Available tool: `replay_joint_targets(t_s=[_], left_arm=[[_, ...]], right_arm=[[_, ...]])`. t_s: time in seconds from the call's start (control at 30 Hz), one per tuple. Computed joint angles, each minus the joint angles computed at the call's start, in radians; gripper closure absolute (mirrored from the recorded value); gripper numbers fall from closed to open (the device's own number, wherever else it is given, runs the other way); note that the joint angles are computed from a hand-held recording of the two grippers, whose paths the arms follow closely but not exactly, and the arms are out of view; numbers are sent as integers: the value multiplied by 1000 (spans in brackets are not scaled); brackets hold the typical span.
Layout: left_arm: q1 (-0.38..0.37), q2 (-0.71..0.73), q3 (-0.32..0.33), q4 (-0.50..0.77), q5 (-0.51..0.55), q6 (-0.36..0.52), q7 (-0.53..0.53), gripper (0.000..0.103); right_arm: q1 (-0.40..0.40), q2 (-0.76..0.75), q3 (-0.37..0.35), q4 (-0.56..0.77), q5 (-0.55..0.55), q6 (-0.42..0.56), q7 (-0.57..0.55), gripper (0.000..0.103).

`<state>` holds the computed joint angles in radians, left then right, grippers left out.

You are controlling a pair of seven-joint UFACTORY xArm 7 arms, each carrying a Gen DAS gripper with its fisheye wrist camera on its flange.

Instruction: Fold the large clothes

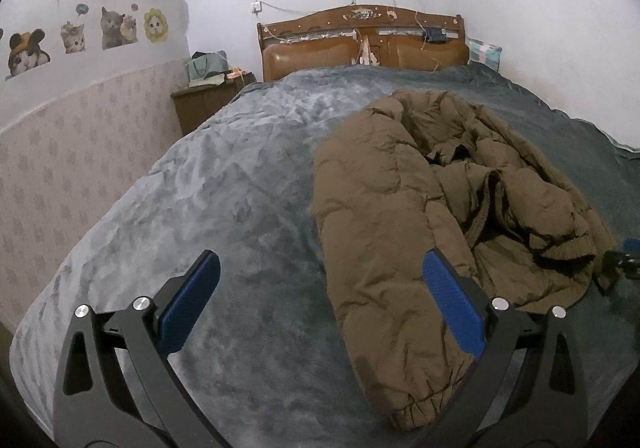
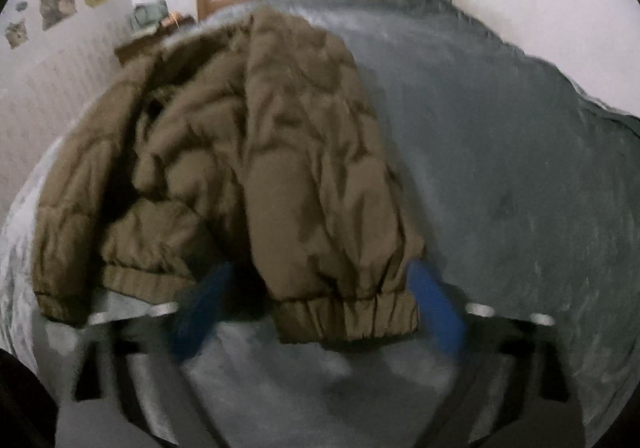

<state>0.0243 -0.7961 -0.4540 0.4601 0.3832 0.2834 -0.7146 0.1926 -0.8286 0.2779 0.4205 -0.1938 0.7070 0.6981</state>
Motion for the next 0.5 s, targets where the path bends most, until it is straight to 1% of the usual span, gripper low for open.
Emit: replay_joint_targets(t_s=[0.03, 0.07, 0.1, 0.13, 0.17, 0.2, 0.3, 0.37, 0.4, 0.43, 0.47, 0.5], left_arm=[[-5, 11, 3, 5, -2, 5, 5, 3], [-12, 24, 7, 10, -4, 10, 11, 3], [-21, 42, 15, 17, -7, 14, 22, 3], [-43, 76, 29, 31, -14, 28, 44, 3], [-67, 111, 44, 44, -22, 42, 67, 3], [-110, 166, 72, 67, -41, 69, 107, 3], [-211, 289, 141, 124, -99, 145, 207, 3], [-231, 335, 146, 147, -101, 184, 229, 4], [-246, 358, 154, 157, -108, 205, 243, 8], [-263, 373, 168, 162, -121, 213, 259, 20], [-284, 390, 188, 166, -145, 217, 283, 29], [-304, 404, 209, 169, -172, 221, 309, 44]], right_arm=[[4, 12, -8, -1, 10, 4, -2, 59], [13, 17, -23, -6, 24, 1, -8, 63], [19, 14, -29, -13, 34, -3, -9, 74], [16, 8, -25, -6, 33, 11, -8, 78], [13, -5, -17, -10, 29, 10, 0, 78], [12, -6, -17, -7, 30, 9, 0, 79], [17, -15, -32, -6, 42, 8, -9, 80], [17, -22, -31, -9, 46, 8, -11, 80], [14, -17, -31, -8, 45, 1, -13, 80], [7, -6, -34, -6, 43, -11, -17, 80], [6, -7, -35, -7, 44, -14, -17, 80], [6, -10, -34, -10, 46, -17, -17, 80]])
